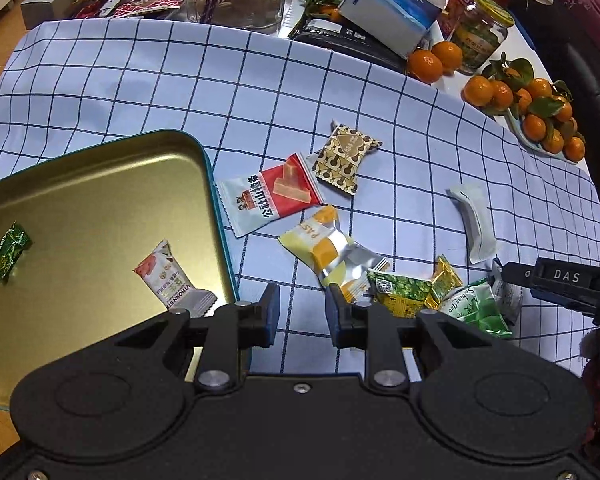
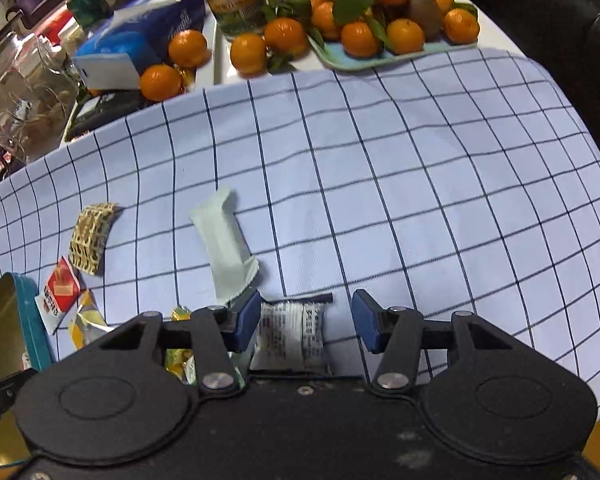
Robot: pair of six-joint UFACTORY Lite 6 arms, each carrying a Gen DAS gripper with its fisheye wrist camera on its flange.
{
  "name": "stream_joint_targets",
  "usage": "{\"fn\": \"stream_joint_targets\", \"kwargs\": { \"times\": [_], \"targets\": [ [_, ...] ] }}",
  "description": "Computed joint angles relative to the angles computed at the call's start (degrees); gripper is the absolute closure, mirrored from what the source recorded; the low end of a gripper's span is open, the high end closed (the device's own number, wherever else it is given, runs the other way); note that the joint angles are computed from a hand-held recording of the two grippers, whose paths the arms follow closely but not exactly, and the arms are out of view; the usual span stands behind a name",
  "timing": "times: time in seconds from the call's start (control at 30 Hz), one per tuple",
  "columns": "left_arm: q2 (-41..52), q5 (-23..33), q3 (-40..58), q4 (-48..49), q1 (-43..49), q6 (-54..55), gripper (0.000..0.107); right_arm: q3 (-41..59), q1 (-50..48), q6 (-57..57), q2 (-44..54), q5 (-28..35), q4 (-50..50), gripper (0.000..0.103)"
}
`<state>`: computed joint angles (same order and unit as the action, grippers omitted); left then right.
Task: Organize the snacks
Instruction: 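Grasp the white-and-black printed packet with the right gripper while the left grasps a yellow-green packet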
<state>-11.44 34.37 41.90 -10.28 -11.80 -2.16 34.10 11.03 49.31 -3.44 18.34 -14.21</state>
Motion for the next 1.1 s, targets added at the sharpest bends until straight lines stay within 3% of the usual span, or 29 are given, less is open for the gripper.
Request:
{"fn": "stream_joint_targets", "kwargs": {
  "times": [0.37,0.4,0.43,0.67,1.1],
  "targets": [
    [0.2,-1.3,-1.0,-1.6,-4.2,1.7,0.072,4.0,3.7,1.5,7.5,3.0,-1.0,0.054],
    [0.1,-1.4,-1.1,-2.1,-4.5,2.2,0.072,3.7,3.6,1.1,7.1,2.7,-0.4,0.063],
    [-0.1,-1.5,-1.3,-2.3,-5.0,2.3,0.072,3.5,3.6,1.1,6.6,2.8,-0.3,0.064],
    [0.4,-3.5,-2.1,-4.4,-9.7,2.2,0.072,1.1,3.1,1.9,-1.3,3.5,-1.0,0.064],
    [6.3,-8.7,-0.8,1.9,-17.9,-9.1,0.07,-2.2,-0.1,-14.1,-10.3,3.6,15.8,0.064]
  ]
}}
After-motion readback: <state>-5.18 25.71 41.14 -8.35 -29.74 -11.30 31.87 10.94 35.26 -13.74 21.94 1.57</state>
